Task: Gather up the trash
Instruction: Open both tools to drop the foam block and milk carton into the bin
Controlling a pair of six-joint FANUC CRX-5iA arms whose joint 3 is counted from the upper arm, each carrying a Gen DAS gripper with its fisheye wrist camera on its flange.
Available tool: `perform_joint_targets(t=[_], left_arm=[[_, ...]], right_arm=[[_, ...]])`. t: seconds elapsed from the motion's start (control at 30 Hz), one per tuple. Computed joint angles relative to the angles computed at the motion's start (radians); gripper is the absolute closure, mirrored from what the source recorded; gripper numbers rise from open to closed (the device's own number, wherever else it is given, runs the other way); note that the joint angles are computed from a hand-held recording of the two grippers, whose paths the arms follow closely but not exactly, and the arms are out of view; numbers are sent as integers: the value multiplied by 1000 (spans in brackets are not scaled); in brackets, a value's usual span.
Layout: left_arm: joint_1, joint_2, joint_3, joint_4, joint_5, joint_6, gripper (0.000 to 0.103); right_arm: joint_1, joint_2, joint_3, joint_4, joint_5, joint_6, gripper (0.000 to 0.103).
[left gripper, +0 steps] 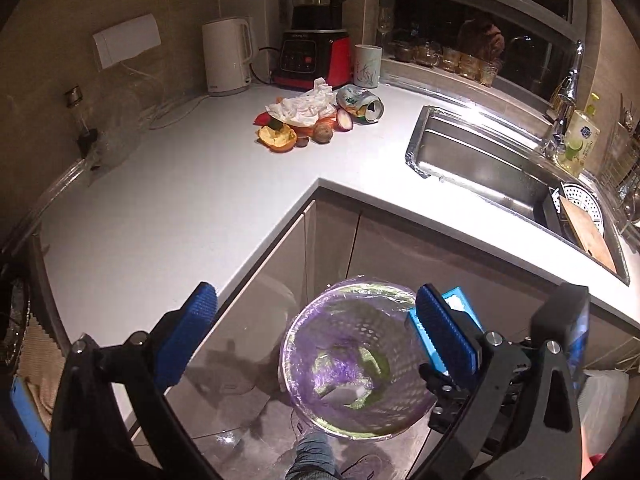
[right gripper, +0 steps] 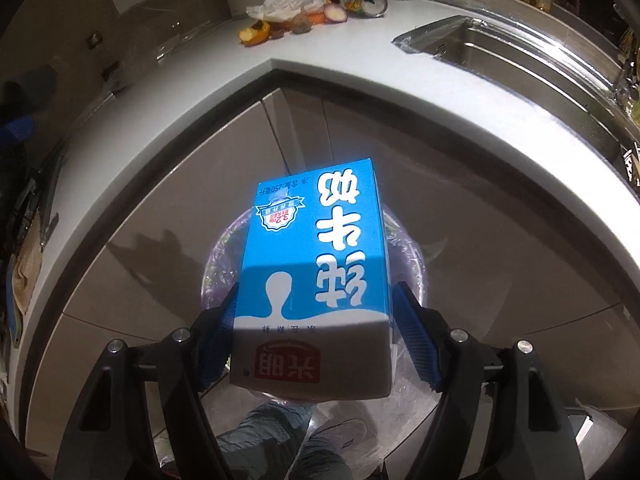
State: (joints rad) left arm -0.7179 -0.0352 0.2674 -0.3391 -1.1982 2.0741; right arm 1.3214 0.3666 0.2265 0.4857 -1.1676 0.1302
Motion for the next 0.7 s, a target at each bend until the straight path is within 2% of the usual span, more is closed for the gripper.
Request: perform_joint_targets(t=[0.17,0.3,0.47,0.7], left_arm=[[-20,23,47,-40,-44,14,8],[-38,48,88,-72,-67,20,8],[-23,83,134,-56,-62,11,8],[52,159,214,32,-8,-44,8]], right_arm=[[-38,58,29,-86,47,84,29],[-51,90,76,-116,16,137,12],[-52,79,100,-55,-18,153,4],[-74,26,136,58,-48,129,3]])
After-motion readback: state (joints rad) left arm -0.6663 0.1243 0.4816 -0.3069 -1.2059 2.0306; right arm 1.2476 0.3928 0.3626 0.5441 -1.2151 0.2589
